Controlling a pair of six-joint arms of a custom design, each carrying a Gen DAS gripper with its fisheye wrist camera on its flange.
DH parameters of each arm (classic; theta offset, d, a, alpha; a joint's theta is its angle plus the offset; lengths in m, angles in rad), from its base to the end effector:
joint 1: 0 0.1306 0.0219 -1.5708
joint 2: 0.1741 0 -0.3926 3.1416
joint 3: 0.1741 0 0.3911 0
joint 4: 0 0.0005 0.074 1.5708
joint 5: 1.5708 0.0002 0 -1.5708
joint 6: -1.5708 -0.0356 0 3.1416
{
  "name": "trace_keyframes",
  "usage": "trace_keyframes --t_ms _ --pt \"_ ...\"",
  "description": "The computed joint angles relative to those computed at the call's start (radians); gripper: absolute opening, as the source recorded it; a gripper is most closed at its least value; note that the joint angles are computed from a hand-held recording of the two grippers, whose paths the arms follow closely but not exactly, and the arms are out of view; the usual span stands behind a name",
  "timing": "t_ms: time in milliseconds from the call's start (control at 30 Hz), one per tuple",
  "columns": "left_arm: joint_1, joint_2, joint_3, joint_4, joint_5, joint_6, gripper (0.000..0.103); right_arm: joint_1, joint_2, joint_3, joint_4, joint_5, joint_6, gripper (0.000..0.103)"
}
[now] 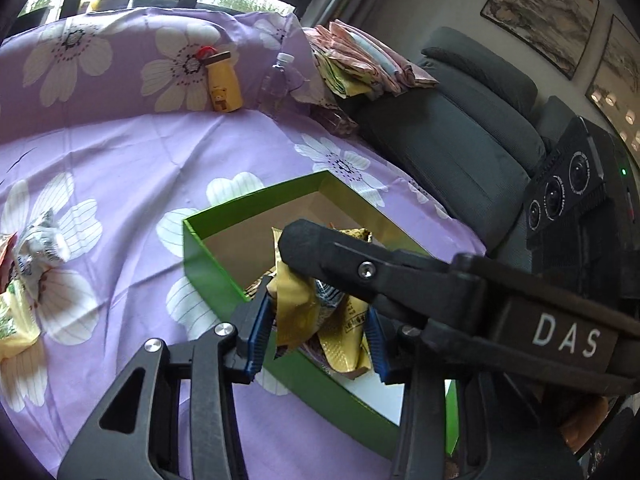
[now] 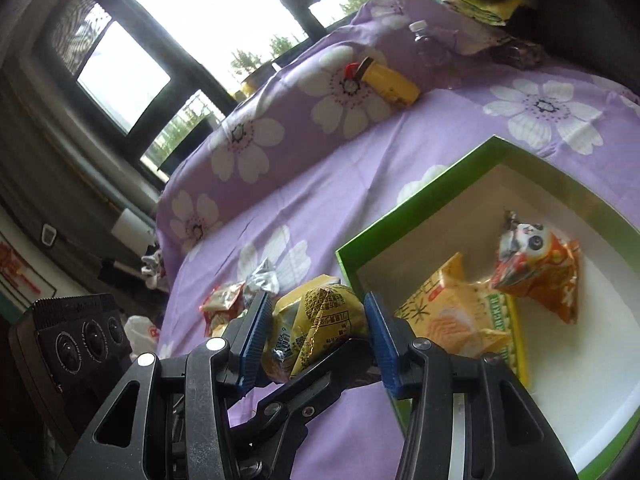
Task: Organize snacks
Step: 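Lower the gold bag into the box and open the right gripper, then withdraw the open right gripper from the box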
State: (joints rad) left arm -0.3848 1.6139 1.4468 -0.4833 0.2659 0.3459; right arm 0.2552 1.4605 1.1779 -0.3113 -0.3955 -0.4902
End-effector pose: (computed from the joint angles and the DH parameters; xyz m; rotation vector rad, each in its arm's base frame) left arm 0.5323 -0.2262 0.3832 0.1955 2.2765 -0.6886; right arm 0.4911 0.1418 0.3534 0.0256 2.2388 0.8463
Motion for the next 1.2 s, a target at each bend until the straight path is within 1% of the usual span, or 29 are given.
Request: trace_keyframes --t_ms 133,167,267,367,433,467,500,533,600,667,733,833,900,967,1000,1033,1100,1200 --pt "-0.017 0.068 0.074 -0.04 0.003 0.005 0.043 -0.042 -0.001 -0.013 0.007 0.022 -0.05 0.049" --pt "-0.018 0.082 0.088 -0.048 0.0 0.013 0.043 -0.05 0.001 -0.012 0.003 0.027 -0.06 0.047" --pt "-0.024 0.115 0.119 -0.07 0.021 0.039 0.042 -0.074 0.009 -0.015 0.005 0.014 -0.091 0.046" --pt "-0.033 0.127 0.128 -0.081 0.019 0.037 0.047 -0.078 0.024 -0.004 -0.021 0.037 -0.113 0.046" --pt "-0.04 0.13 0.136 -0.095 0.008 0.022 0.056 -0.078 0.029 0.002 -0.044 0.069 -0.125 0.046" --pt "-0.043 0.124 0.13 -0.088 -0.005 0.015 0.058 -0.078 0.028 0.0 -0.044 0.077 -0.132 0.046" --pt "-0.046 0.116 0.122 -0.079 -0.021 0.008 0.064 -0.081 0.027 -0.002 -0.041 0.076 -0.139 0.046" --pt "-0.047 0.107 0.112 -0.074 -0.035 0.001 0.073 -0.084 0.025 -0.007 -0.032 0.072 -0.147 0.046" --pt "-0.044 0.09 0.096 -0.063 -0.042 0.002 0.085 -0.089 0.017 -0.017 -0.015 0.074 -0.163 0.046" --pt "-0.031 0.067 0.07 -0.038 -0.027 0.02 0.087 -0.088 0.013 -0.02 -0.017 0.094 -0.168 0.046" --pt "-0.022 0.049 0.059 -0.051 -0.028 0.026 0.09 -0.088 0.014 -0.021 -0.011 0.091 -0.173 0.048" --pt "-0.009 0.004 0.014 -0.039 -0.069 0.025 0.091 -0.084 0.008 -0.028 0.015 0.079 -0.178 0.049" --pt "0.003 -0.028 -0.015 -0.038 -0.102 0.032 0.092 -0.074 -0.002 -0.035 0.037 0.105 -0.177 0.056" --pt "0.016 -0.057 -0.036 -0.06 -0.151 0.032 0.096 -0.065 -0.013 -0.044 0.062 0.12 -0.171 0.062" --pt "0.022 -0.073 -0.047 -0.077 -0.192 0.038 0.099 -0.061 -0.018 -0.05 0.079 0.119 -0.169 0.064" --pt "0.031 -0.087 -0.056 -0.09 -0.229 0.046 0.099 -0.057 -0.022 -0.054 0.091 0.117 -0.167 0.066" --pt "0.053 -0.121 -0.085 -0.106 -0.264 0.052 0.099 -0.049 -0.027 -0.057 0.106 0.114 -0.16 0.073" --pt "0.091 -0.173 -0.134 -0.143 -0.305 0.058 0.1 -0.031 -0.03 -0.053 0.114 0.118 -0.139 0.076"
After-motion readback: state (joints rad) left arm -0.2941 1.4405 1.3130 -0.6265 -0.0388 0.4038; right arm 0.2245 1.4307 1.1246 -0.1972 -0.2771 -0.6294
